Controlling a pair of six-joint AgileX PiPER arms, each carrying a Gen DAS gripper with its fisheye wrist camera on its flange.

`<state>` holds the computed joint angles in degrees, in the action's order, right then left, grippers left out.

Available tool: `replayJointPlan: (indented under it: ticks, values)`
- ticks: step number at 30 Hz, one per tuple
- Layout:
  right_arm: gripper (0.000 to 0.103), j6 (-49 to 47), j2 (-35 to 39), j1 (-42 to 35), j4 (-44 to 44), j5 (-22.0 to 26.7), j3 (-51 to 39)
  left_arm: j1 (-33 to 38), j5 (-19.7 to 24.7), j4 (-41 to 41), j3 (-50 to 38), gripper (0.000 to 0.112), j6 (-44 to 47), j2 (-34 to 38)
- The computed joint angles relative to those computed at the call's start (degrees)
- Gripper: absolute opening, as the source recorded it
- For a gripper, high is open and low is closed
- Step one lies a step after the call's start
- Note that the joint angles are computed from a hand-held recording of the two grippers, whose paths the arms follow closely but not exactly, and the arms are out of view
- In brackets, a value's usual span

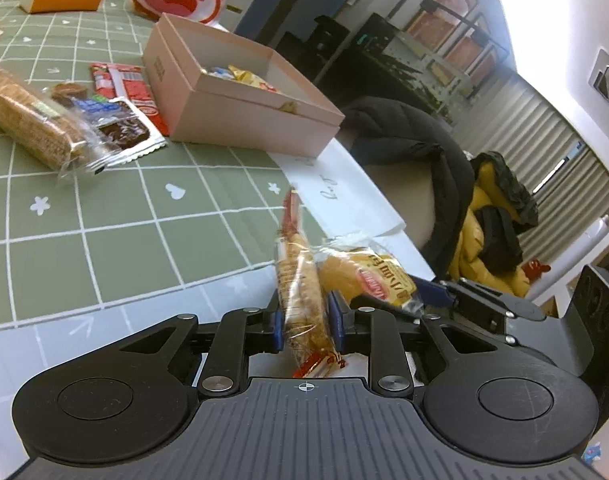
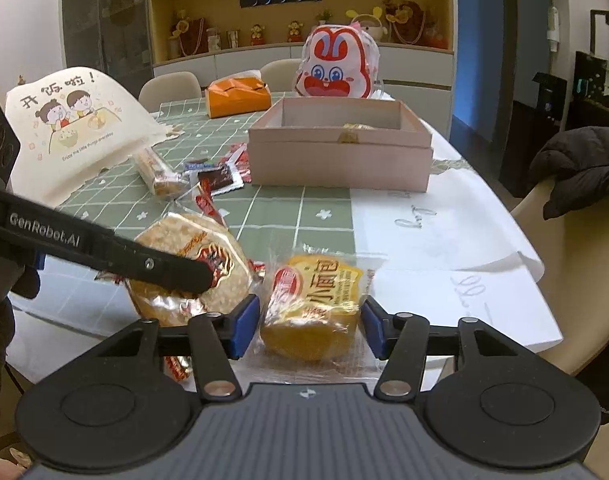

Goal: Organize snacks

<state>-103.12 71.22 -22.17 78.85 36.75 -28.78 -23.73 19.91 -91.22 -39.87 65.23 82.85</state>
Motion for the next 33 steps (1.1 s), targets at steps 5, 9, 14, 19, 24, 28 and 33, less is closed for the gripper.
replayJointPlan:
  ticks: [5, 9, 14, 19, 24, 28, 33]
  values:
    - [0.038, 5.4, 1.4, -1.6, -2.7, 3.4, -5.9, 4.6, 4.4, 1.6, -4.5, 0.023, -0.7, 0.7]
    - [0.035, 13.1, 4.4, -1.6, -5.5, 6.4, -15.5, 10.4, 9.4, 4.3, -12.5, 0.023, -4.4, 2.9]
    - [0.035, 19.5, 11.6, 3.8, -6.4, 3.0, -29.6, 13.5, 8.7, 3.5, -27.6, 0.023, -4.4, 10.7]
    - [0.043, 28.3, 19.0, 7.4, -12.0, 1.6, -40.1, 14.8, 9.8, 8.6, -47.2, 0.024, -14.3, 25.9]
    - [0.087, 26.4, 19.4, 9.9, -13.4, -3.4, -35.1, 13.8, 8.8, 32.0, -63.7, 0.026, -38.4, 39.5]
    - [0.087, 33.7, 22.2, 13.7, -21.8, -9.7, -32.4, 14.7, 5.2, 25.1, -57.3, 0.026, -31.1, 36.6]
    - [0.081, 47.6, 26.5, 16.7, -33.4, -12.5, -33.1, 16.1, 0.3, 18.3, -42.2, 0.026, -21.7, 25.8]
